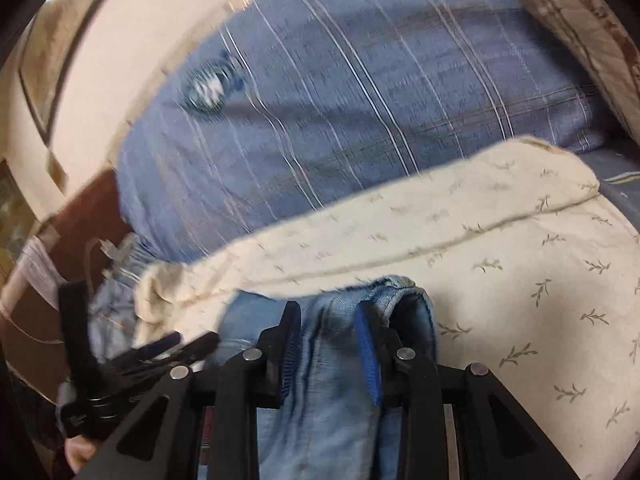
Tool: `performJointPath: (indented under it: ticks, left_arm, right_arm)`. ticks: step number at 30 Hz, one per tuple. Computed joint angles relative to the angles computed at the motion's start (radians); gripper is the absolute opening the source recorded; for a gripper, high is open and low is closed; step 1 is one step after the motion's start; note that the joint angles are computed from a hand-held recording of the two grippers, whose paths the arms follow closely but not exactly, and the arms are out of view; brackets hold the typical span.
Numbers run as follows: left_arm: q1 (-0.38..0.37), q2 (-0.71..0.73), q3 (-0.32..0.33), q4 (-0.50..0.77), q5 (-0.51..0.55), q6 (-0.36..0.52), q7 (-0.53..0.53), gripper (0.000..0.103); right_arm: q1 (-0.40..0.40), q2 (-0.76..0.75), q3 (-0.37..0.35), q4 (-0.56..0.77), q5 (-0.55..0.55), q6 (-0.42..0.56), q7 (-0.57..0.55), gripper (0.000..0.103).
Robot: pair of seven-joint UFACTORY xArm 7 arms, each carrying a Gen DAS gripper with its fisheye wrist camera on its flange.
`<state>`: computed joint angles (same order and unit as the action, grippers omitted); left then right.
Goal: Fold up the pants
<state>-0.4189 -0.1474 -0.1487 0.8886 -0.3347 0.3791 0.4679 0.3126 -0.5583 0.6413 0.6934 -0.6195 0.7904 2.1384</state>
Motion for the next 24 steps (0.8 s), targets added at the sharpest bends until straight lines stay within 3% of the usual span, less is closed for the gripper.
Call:
performJointPath:
  ticks: [2, 5, 7, 10, 13, 24]
  left_arm:
    - [-0.002, 0.006, -0.005, -0.014, 0.007, -0.019, 0.000, 0.080]
    - [-0.001, 0.012, -0.005, -0.013, 0.021, -0.019, 0.000, 0.080]
    - [-0.001, 0.011, -0.009, -0.015, 0.039, -0.033, 0.012, 0.081]
    - [-0.023, -0.010, 0.008, -0.045, -0.020, -0.086, 0.066, 0.080]
    - [-0.029, -0.015, 0.024, -0.035, -0.053, -0.071, 0.089, 0.080]
    - [-0.018, -0.095, 0.064, -0.069, -0.072, -0.103, 0.107, 0.080]
  right_arm:
    - [0.029, 0.021, -0.065, -0.045, 0.060, -0.071, -0.022, 0.031]
    - [0.037, 0.019, -0.092, -0.073, 0.088, -0.116, -0.054, 0.031]
    - [0.030, 0.036, -0.080, -0.052, 0.094, -0.089, -0.076, 0.031]
    - [0.028, 0.047, -0.061, -0.021, 0.086, -0.039, -0.082, 0.031]
    - [0.026, 0.036, -0.038, -0.004, 0.068, -0.003, -0.057, 0.031]
    - [0.035, 0.122, 0.096, 0.174, -0.120, 0.187, 0.000, 0.031]
